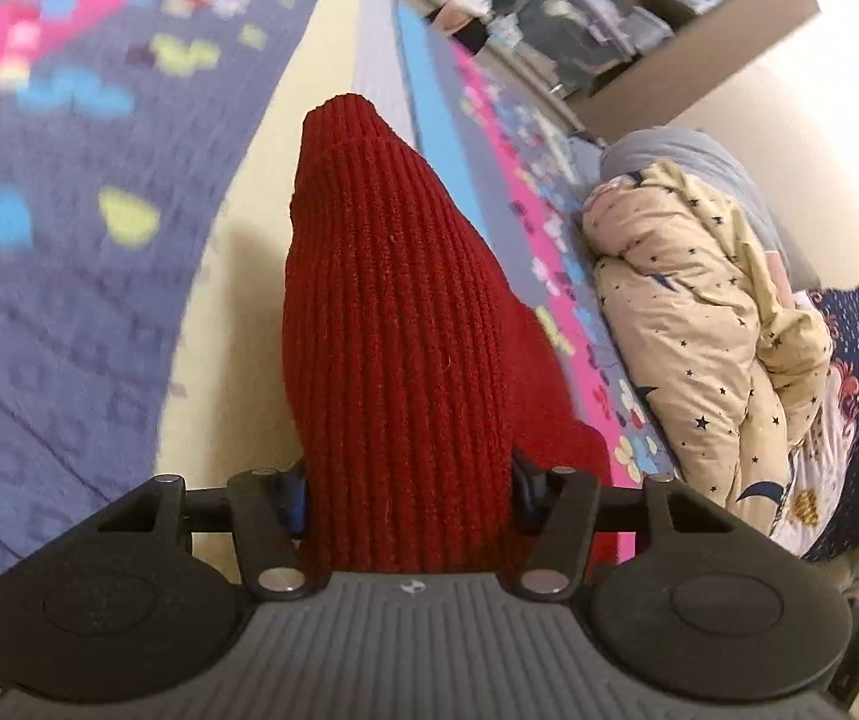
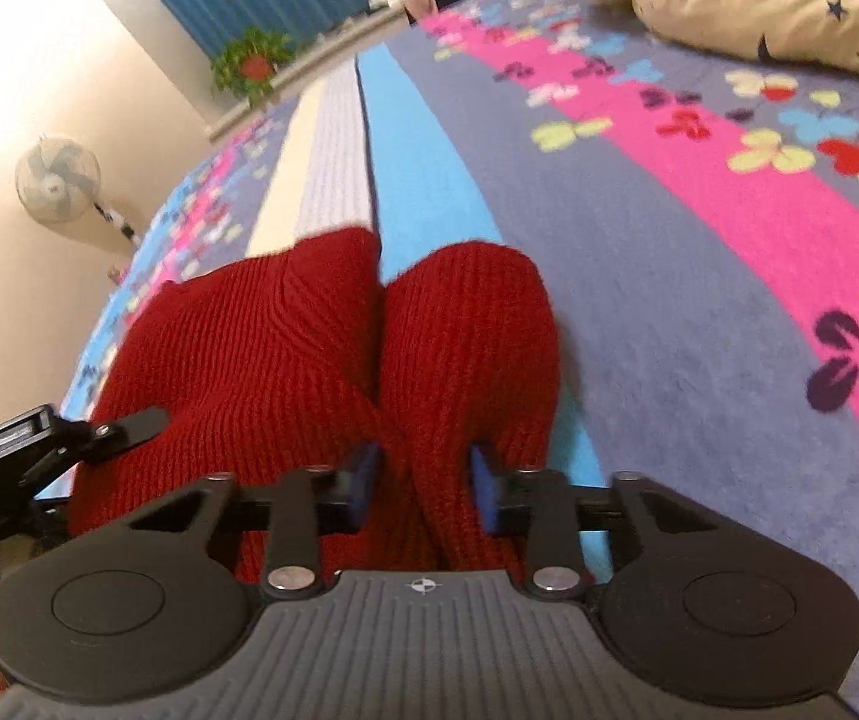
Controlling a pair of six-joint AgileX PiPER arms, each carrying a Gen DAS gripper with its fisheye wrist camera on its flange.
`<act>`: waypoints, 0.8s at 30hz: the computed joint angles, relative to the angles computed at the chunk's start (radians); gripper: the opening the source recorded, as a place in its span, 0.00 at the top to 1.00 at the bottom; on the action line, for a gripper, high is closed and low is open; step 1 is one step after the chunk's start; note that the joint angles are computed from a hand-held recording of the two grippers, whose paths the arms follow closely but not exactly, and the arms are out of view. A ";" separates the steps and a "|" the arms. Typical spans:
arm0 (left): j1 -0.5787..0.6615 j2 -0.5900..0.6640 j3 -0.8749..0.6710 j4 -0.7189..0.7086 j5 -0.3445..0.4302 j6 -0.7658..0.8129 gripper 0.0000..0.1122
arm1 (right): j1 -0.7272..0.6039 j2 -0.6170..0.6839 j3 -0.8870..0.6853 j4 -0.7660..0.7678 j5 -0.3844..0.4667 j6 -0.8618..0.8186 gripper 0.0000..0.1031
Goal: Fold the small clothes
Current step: 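Press the folded sweater flat with both grippers and open them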
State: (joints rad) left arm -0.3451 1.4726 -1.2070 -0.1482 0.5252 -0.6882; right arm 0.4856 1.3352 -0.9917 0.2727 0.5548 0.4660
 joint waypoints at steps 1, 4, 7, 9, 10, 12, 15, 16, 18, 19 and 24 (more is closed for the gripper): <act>-0.008 -0.021 -0.012 0.064 0.025 -0.034 0.44 | 0.017 0.008 -0.006 -0.010 -0.011 0.020 0.90; 0.012 -0.103 -0.017 0.178 0.104 -0.021 0.44 | 0.072 0.063 -0.041 0.083 -0.023 -0.055 0.90; 0.102 -0.179 -0.007 0.133 0.191 0.087 0.44 | 0.152 0.115 -0.088 0.128 -0.042 -0.113 0.90; 0.198 -0.234 0.014 0.071 0.249 0.172 0.44 | 0.192 0.149 -0.120 0.223 -0.045 -0.219 0.90; 0.241 -0.259 0.023 0.055 0.273 0.205 0.44 | 0.205 0.160 -0.133 0.267 -0.038 -0.270 0.91; 0.350 -0.298 0.040 -0.006 0.322 0.293 0.42 | 0.235 0.185 -0.162 0.346 -0.010 -0.392 0.92; 0.513 -0.305 0.024 -0.054 0.427 0.367 0.37 | 0.273 0.208 -0.194 0.305 0.020 -0.384 0.91; 0.535 -0.305 0.015 -0.025 0.457 0.347 0.37 | 0.282 0.210 -0.197 0.260 0.021 -0.341 0.90; 0.560 -0.394 0.063 0.043 0.435 0.356 0.36 | 0.290 0.192 -0.186 0.196 0.012 -0.267 0.88; 0.587 -0.445 0.086 0.024 0.426 0.419 0.35 | 0.290 0.177 -0.178 0.175 0.008 -0.236 0.88; 0.659 -0.701 0.213 -0.107 0.501 0.613 0.35 | 0.309 0.064 -0.107 0.220 -0.073 -0.253 0.53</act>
